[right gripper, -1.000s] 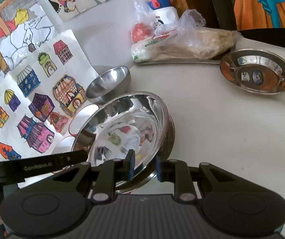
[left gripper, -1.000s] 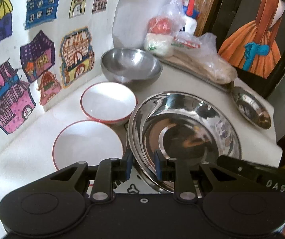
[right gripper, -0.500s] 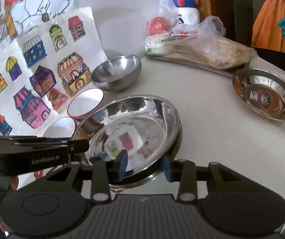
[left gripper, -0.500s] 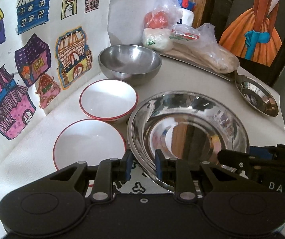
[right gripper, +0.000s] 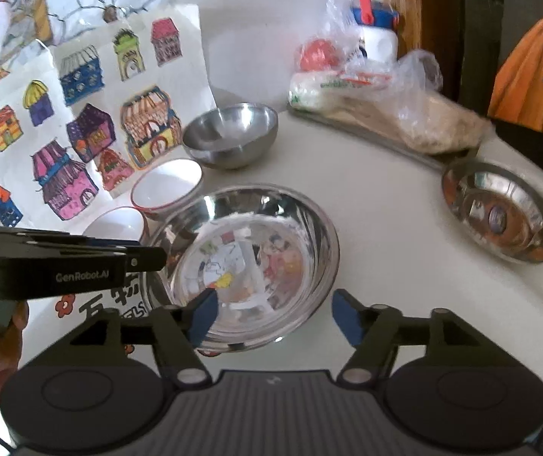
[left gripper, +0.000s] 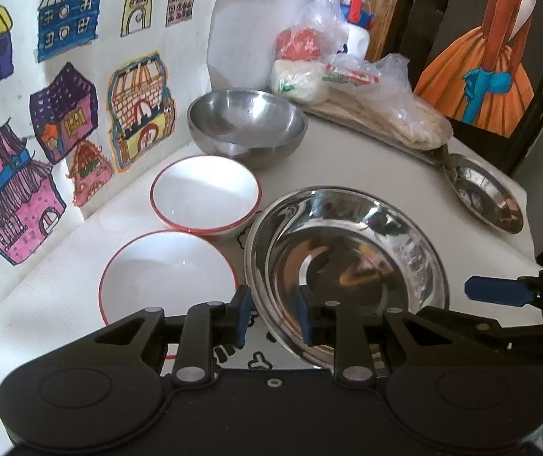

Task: Organize plates and bowls

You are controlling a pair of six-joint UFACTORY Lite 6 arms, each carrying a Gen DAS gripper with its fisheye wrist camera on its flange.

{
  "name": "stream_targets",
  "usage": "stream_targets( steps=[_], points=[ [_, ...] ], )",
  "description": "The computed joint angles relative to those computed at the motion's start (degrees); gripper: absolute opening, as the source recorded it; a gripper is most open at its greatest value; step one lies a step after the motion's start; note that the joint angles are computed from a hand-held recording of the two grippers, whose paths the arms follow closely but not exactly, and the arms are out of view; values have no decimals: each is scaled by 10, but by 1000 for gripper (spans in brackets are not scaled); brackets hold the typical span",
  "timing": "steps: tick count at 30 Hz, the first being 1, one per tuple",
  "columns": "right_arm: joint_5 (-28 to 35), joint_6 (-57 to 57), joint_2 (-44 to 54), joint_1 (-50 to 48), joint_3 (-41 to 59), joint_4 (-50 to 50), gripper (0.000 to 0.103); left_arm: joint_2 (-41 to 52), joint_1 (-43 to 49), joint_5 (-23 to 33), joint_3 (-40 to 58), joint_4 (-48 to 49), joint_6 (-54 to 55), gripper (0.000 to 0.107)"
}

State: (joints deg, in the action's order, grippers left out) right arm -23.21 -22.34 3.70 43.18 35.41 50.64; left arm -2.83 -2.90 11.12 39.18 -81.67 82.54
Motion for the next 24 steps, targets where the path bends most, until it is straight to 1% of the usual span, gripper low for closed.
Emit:
stream_targets(
  steps=[1, 3, 4, 6, 7, 9, 10, 12, 16, 19, 21, 24],
  points=[
    [-8, 4, -11, 2, -11, -6, 80, -6, 0, 3, -2, -4, 3, 29],
    [-33, 34, -36, 4, -42, -35, 88, -24, 2, 11, -10, -28, 25, 39],
    [-41, 52, -49, 2, -57, -54, 89, -31, 3, 14, -13, -40, 36, 42],
    [-60, 81, -79, -4, -90, -84, 93, -49, -1, 15, -18, -63, 55, 52],
    [-71, 89, -95, -6, -108, -91, 95, -58, -5, 14, -21, -87, 76, 56],
    [-100, 93, -129, -5, -144, -89, 100, -71, -15, 12, -26, -151, 134, 70],
    [-112, 93, -148, -8, -162, -87, 101, -77, -23, 9, -26, -182, 162, 73],
    [-129, 92, -189, -21, -198, -85, 103, -84, -41, 2, -24, -247, 219, 82],
    [-147, 78, -263, -55, -258, -78, 103, -66, -83, -7, 1, -388, 347, 92],
    [-144, 78, -325, -120, -299, -112, 103, -31, -122, -5, 32, -536, 475, 97],
    [-139, 109, -340, -181, -314, -173, 103, 0, -139, 10, 54, -587, 514, 102],
    [-145, 187, -333, -289, -321, -300, 103, 60, -171, 16, 108, -638, 543, 102]
  ],
)
